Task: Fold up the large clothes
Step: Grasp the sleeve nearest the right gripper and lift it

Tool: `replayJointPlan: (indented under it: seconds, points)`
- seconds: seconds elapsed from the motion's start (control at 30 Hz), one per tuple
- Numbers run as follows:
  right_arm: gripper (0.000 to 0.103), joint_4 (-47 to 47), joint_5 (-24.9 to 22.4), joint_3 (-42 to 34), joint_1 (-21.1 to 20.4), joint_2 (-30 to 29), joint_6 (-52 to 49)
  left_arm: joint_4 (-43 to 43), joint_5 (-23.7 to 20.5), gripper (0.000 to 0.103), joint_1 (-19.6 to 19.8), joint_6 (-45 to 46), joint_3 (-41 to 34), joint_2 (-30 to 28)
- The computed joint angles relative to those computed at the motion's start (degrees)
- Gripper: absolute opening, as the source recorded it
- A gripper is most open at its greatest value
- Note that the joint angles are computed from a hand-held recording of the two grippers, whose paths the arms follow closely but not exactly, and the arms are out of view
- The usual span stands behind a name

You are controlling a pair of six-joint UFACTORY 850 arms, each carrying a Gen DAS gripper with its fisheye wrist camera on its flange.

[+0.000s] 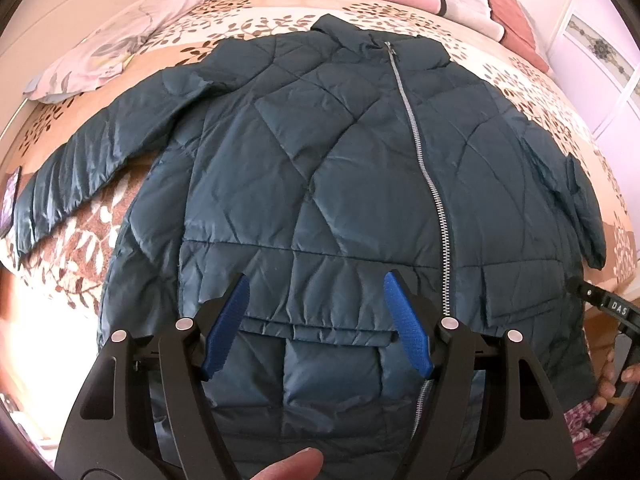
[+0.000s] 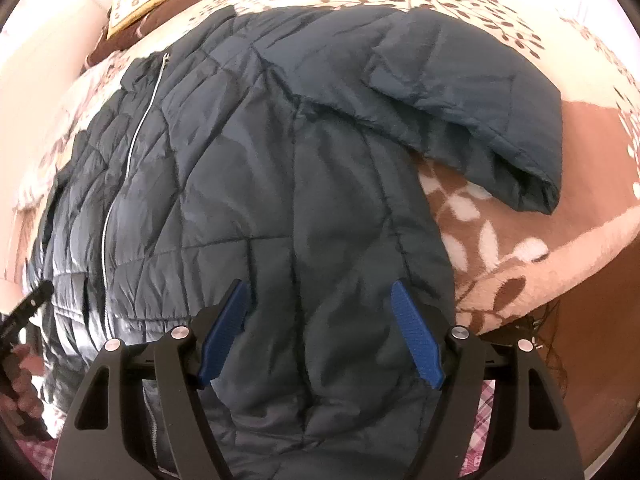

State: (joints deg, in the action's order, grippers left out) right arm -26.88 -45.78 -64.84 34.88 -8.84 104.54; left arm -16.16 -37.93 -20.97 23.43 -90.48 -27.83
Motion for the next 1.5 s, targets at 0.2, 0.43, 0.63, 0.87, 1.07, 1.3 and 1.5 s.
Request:
replayJointPlan:
  seconds: [0.2, 0.43, 0.63, 0.87, 1.07, 1.3, 1.5]
  points:
    - [0.073, -2.91, -0.91, 2.94, -0.07, 3.24, 6.1, 0.2, -0.67, 0.07, 0.03, 0.27, -0.63, -0.46]
    - [0.073, -8.2, -8.3, 6.93, 0.85, 8.85, 14.02, 0.84, -1.06, 0.07, -0.33, 0.35, -0.79, -0.67]
    - [0.075, -10.51, -14.57, 8.93, -0.07, 12.13, 13.22, 1.75, -1.33, 0.07, -0.59, 0.05, -0.92, -0.82]
    - [0.077, -9.76, -18.0, 8.2, -2.75, 9.94, 3.23, 3.41, -1.3, 0.07, -0.98, -1.17, -0.79, -0.77]
    - [0.077, -9.35, -17.1, 6.51, -4.72, 6.2, -7.55, 5.02, -1.56, 0.07, -1.36, -2.1, -1.04, -0.88]
    - [0.064, -8.38, -16.89, 7.51, -6.64, 4.84, -8.37, 5.92, -1.56, 0.07, -1.54, -2.19, -1.01, -0.8]
    - [0.038, -9.5, -12.51, 10.9, -7.01, 8.43, -3.58, 5.96, -1.69, 0.07, -1.7, -1.74, -1.05, -0.78]
